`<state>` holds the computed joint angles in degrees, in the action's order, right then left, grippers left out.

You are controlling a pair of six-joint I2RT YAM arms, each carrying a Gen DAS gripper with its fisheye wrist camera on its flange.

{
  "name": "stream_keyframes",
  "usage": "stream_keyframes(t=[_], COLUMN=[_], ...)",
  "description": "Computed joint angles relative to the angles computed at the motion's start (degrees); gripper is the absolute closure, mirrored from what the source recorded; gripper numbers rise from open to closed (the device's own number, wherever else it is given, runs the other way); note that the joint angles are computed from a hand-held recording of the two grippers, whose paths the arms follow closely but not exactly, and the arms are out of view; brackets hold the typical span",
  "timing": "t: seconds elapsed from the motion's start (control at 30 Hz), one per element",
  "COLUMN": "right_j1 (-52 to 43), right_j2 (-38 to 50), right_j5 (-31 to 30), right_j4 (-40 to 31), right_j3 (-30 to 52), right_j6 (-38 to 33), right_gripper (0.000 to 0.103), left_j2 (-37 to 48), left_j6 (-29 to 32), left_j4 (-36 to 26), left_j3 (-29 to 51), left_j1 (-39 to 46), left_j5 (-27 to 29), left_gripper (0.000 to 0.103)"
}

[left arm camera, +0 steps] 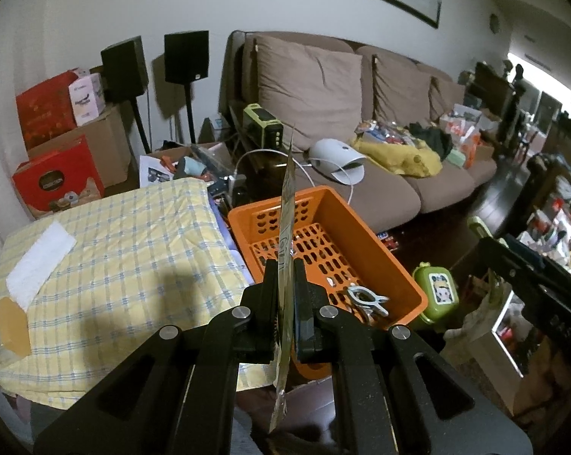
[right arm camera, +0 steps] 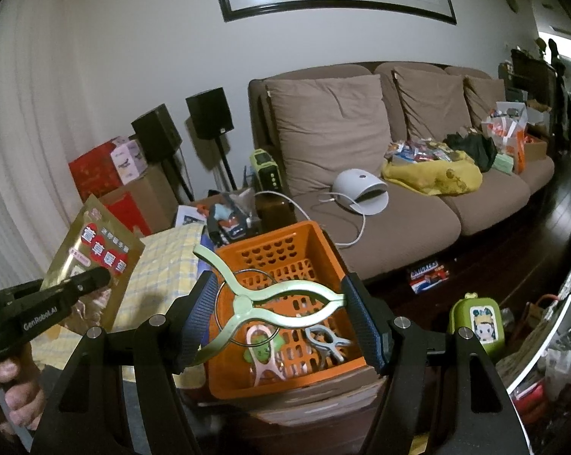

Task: Organize objects
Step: 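Bring both grippers with the packet and clothespin over the orange basket, then lower the green clothespin toward the basket with the right gripper while the left gripper holds the packet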

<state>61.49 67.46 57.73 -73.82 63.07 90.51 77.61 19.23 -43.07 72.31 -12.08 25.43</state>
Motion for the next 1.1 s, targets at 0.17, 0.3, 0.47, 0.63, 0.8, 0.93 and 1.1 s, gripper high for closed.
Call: stream_keyframes(t=[0.17, 0.3, 0.47, 0.63, 0.8, 0.93, 1.1], right_j1=[-0.9, -1.2, -1.5, -1.8, -1.9, -2.2, -2.3], right_j2=[-1.3, -1.5, -1.1, -0.9, -1.1, -1.4, -1.2], right_j5=[-0.6, -0.8, -0.9, -1.1, -1.3, -1.5, -1.6], right_j4=[0.4, 0.3, 0.2, 0.8, 1.1, 1.7, 1.7], right_j3=[-1.3, -1.6, -1.4, -1.5, -2.0, -2.4, -2.4], right_j6=[-0.2, 0.1, 0.1, -0.5, -0.4, -0.7, -0.6], right_gripper=[0.034, 0.034, 0.034, 0.034, 0.034, 0.034, 0.034], left_j2=[-0.5, -0.9, -1.3, -1.5, -1.1, -1.1, -1.0], left_j6=[-0.2, 0.0, 0.3, 0.1, 0.1, 0.2, -0.1], left_j4=[0.4, 0.6, 0.8, 1.1, 1.3, 1.4, 1.4], left_j3=[-1.0, -2.0, -3.2, -3.8, -3.9, -4.0, -4.1], left_j1=[-1.2, -1.7, -2.4, -3.0, -3.5, -3.6, -3.6], left_j5=[-0.5, -0.8, -1.1, -1.5, -1.9, -2.0, -1.9], left_gripper=[0.097, 0.097, 0.097, 0.097, 0.097, 0.097, 0.097])
